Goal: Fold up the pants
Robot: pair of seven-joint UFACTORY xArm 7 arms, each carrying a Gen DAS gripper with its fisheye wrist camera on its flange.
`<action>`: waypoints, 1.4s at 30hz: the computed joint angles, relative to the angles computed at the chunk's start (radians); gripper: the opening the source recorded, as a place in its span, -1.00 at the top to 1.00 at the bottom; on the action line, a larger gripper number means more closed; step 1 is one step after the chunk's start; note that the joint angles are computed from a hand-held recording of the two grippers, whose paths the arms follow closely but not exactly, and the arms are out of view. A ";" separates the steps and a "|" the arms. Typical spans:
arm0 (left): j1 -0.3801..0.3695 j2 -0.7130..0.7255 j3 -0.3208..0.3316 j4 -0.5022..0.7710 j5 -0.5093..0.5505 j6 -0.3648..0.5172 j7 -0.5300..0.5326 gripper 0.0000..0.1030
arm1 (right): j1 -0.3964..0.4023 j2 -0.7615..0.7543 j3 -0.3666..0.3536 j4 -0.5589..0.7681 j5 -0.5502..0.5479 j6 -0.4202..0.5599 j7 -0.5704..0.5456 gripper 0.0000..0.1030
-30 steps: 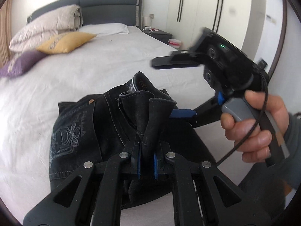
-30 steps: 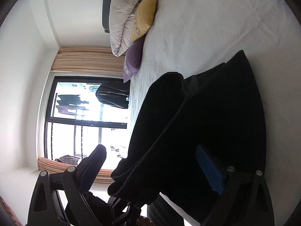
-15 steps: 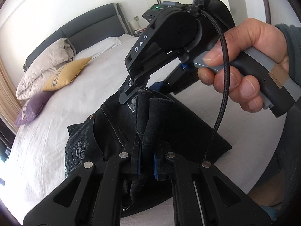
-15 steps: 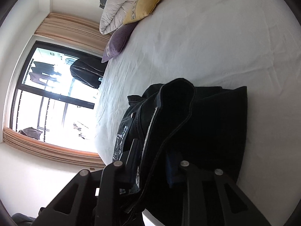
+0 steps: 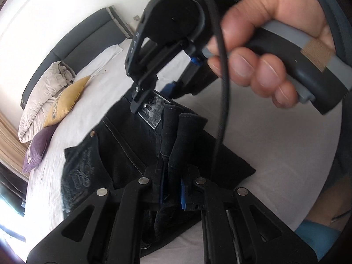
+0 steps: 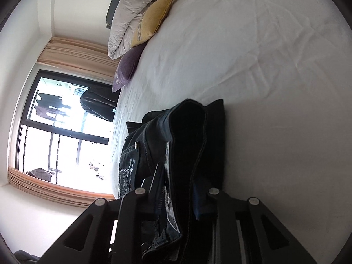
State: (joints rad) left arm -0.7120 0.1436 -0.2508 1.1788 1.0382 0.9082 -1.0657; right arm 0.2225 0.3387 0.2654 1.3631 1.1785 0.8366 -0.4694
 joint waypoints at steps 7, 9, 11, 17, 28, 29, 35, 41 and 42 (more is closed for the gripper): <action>-0.003 -0.006 0.003 -0.015 -0.032 -0.014 -0.004 0.59 | -0.015 -0.004 -0.001 -0.017 0.023 0.008 -0.013 0.39; 0.009 -0.067 -0.005 -0.055 -0.067 -0.016 -0.012 -0.17 | -0.018 -0.031 -0.007 -0.034 0.039 -0.008 -0.015 0.25; 0.025 -0.136 -0.020 -0.101 -0.085 -0.056 -0.044 -0.58 | -0.014 -0.059 -0.021 -0.052 0.031 -0.042 0.012 0.09; 0.121 -0.429 -0.032 -0.288 -0.166 -0.163 -0.151 -0.58 | -0.046 -0.217 -0.045 -0.157 0.266 0.047 -0.135 0.06; 0.256 -0.515 0.158 -0.545 -0.425 -0.468 0.033 -0.58 | 0.116 -0.231 -0.077 -0.293 0.211 0.105 -0.153 0.21; 0.283 -0.513 0.143 -0.569 -0.416 -0.493 0.013 -0.58 | 0.089 -0.239 -0.071 -0.337 0.251 0.108 -0.182 0.46; 0.354 -0.630 0.042 -0.663 -0.467 -0.525 -0.044 -0.58 | 0.062 -0.304 -0.100 -0.374 0.229 0.136 -0.194 0.40; 0.459 -0.628 0.072 -0.559 -0.508 -0.621 0.091 -0.58 | 0.077 -0.203 -0.084 -0.136 0.266 0.152 -0.226 -0.35; 0.467 -0.581 0.091 -0.520 -0.523 -0.646 0.136 -0.58 | 0.084 -0.152 -0.071 -0.072 0.265 0.144 -0.218 -0.36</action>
